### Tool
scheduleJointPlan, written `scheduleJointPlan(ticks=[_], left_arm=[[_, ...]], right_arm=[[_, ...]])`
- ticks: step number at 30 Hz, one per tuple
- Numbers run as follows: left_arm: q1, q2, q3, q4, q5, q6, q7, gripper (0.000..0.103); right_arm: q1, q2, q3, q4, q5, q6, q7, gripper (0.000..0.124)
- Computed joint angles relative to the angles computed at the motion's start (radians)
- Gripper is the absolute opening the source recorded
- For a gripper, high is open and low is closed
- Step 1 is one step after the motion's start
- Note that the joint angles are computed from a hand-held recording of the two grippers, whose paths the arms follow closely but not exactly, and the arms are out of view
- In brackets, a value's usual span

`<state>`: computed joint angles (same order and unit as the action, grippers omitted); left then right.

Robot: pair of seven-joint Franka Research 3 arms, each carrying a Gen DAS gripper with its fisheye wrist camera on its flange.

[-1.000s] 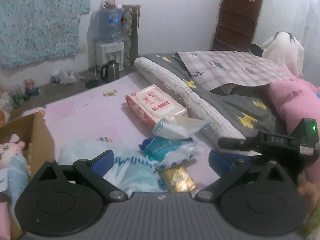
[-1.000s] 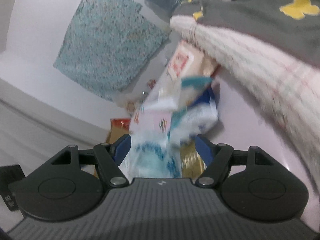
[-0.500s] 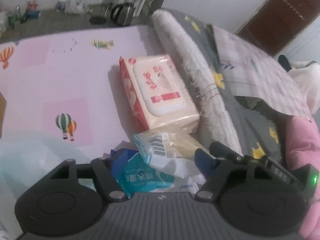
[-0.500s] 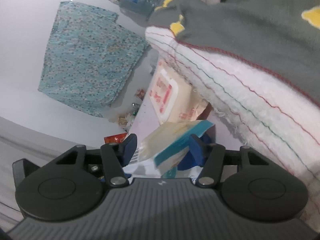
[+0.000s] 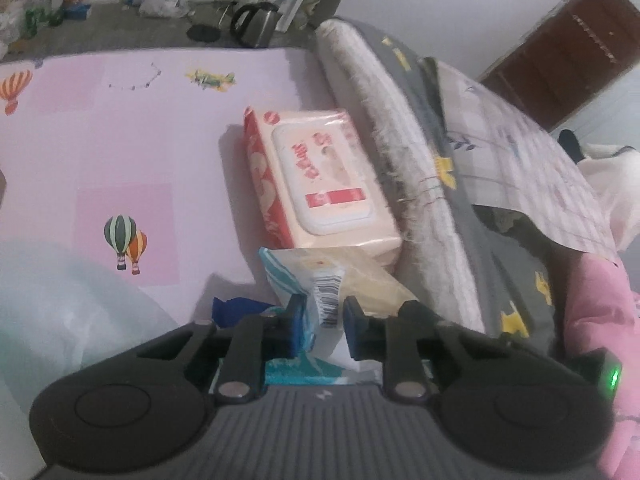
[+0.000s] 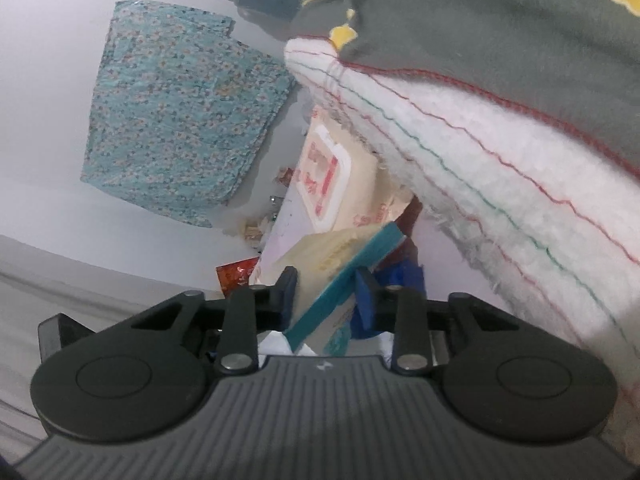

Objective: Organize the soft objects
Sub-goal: 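Carry the clear plastic bag toward the cardboard box with both tools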

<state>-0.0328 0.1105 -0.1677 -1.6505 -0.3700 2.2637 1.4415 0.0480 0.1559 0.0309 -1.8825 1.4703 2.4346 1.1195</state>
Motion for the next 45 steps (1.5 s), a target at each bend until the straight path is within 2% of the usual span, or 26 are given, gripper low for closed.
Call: scheduleJointPlan(ticks=[4, 9, 15, 18, 24, 29, 34, 39, 42, 44, 45], left_arm=[[0.004, -0.076, 0.007, -0.058, -0.052, 0.020, 0.039, 0.020], [-0.009, -0.237, 0.049, -0.189, -0.109, 0.079, 0.078, 0.020], [-0.041, -0.483, 0.138, -0.404, -0.115, 0.198, 0.065, 0.020], [-0.047, -0.597, 0.200, -0.495, -0.108, 0.229, 0.049, 0.020], [0.019, -0.781, 0.297, -0.616, 0.015, 0.214, -0.012, 0.020], [0.099, -0.853, 0.363, -0.657, 0.129, 0.128, -0.038, 0.020], [0.188, -0.869, 0.412, -0.659, 0.226, 0.026, -0.033, 0.020], [0.253, -0.848, 0.428, -0.659, 0.290, -0.023, -0.011, 0.020], [0.280, -0.833, 0.419, -0.668, 0.327, -0.021, 0.013, 0.021], [0.296, -0.844, 0.415, -0.693, 0.345, -0.002, 0.029, 0.032], [0.302, -0.849, 0.408, -0.703, 0.350, 0.013, 0.025, 0.034]], right_arm=[[0.012, -0.066, 0.000, -0.036, 0.017, 0.008, -0.040, 0.028], [0.044, -0.158, -0.015, -0.078, 0.045, -0.030, -0.112, 0.028], [0.117, -0.214, -0.012, -0.057, 0.014, -0.086, -0.137, 0.028], [0.159, -0.203, 0.005, -0.005, -0.030, -0.119, -0.122, 0.028], [0.248, -0.104, 0.070, 0.162, -0.163, -0.184, -0.045, 0.028], [0.319, -0.004, 0.133, 0.294, -0.328, -0.222, 0.078, 0.029], [0.396, 0.129, 0.183, 0.448, -0.517, -0.282, 0.227, 0.030], [0.461, 0.281, 0.209, 0.637, -0.679, -0.376, 0.380, 0.030], [0.482, 0.364, 0.215, 0.736, -0.738, -0.433, 0.468, 0.030], [0.498, 0.402, 0.214, 0.777, -0.775, -0.458, 0.528, 0.030], [0.503, 0.415, 0.215, 0.788, -0.787, -0.471, 0.552, 0.030]])
